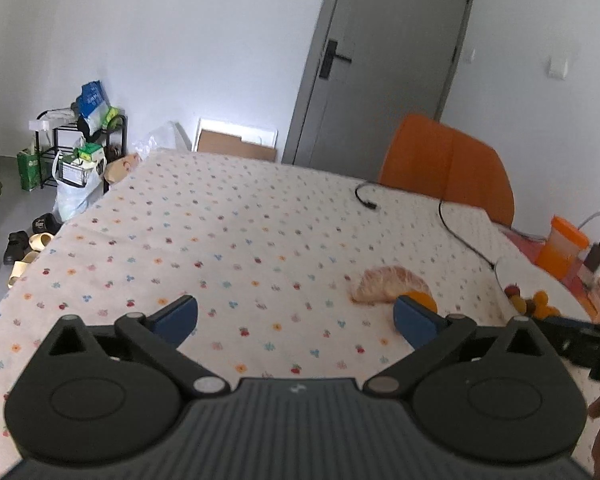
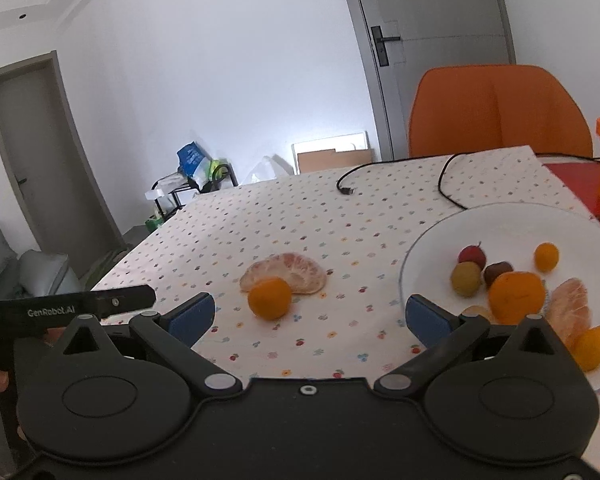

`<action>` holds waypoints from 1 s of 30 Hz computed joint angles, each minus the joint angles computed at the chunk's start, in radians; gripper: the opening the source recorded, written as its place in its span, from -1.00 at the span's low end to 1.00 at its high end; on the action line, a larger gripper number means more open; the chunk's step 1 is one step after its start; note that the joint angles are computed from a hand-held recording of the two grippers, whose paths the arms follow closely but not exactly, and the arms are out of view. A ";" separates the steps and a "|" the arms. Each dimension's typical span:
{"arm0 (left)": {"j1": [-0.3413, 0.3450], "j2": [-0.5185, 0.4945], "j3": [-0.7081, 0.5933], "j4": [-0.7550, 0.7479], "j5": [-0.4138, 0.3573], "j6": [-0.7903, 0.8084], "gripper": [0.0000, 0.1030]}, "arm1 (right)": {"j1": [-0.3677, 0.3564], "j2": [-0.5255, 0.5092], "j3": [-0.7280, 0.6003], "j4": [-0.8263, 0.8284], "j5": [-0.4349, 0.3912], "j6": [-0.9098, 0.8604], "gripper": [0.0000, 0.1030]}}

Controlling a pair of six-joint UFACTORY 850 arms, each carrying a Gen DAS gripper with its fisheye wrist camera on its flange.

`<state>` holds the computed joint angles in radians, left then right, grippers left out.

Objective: Organize fruits
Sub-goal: 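Move both open grippers back toward the remaining orange and peeled mandarin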

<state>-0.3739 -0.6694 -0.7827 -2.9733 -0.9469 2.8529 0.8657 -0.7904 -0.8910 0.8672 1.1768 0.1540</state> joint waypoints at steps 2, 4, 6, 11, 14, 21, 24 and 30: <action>0.004 -0.001 -0.001 0.007 0.003 -0.010 1.00 | -0.002 -0.003 -0.009 -0.003 -0.011 -0.015 1.00; 0.005 0.001 -0.004 0.014 0.022 -0.010 1.00 | -0.001 -0.004 -0.014 -0.007 -0.013 -0.023 1.00; 0.003 0.003 -0.004 -0.001 0.032 0.009 1.00 | -0.003 -0.006 -0.016 -0.022 -0.012 -0.014 1.00; 0.007 0.007 -0.004 0.003 0.050 0.015 1.00 | -0.010 -0.013 -0.037 -0.036 -0.039 -0.033 1.00; 0.023 0.008 -0.001 0.059 0.043 -0.027 1.00 | -0.014 -0.016 -0.050 -0.037 -0.048 -0.050 0.99; 0.028 0.000 -0.009 0.031 0.057 -0.026 0.95 | -0.022 -0.033 -0.084 -0.047 -0.073 -0.058 0.92; 0.031 -0.006 -0.016 0.033 0.062 -0.020 0.95 | -0.029 -0.042 -0.101 -0.057 -0.092 -0.076 0.80; 0.035 -0.013 -0.027 0.045 0.070 -0.021 0.95 | -0.046 -0.056 -0.139 -0.077 -0.134 -0.100 0.53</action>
<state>-0.3391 -0.6827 -0.8095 -2.9281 -0.8768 2.8320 0.8193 -0.8459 -1.0304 0.7898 1.0426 0.0538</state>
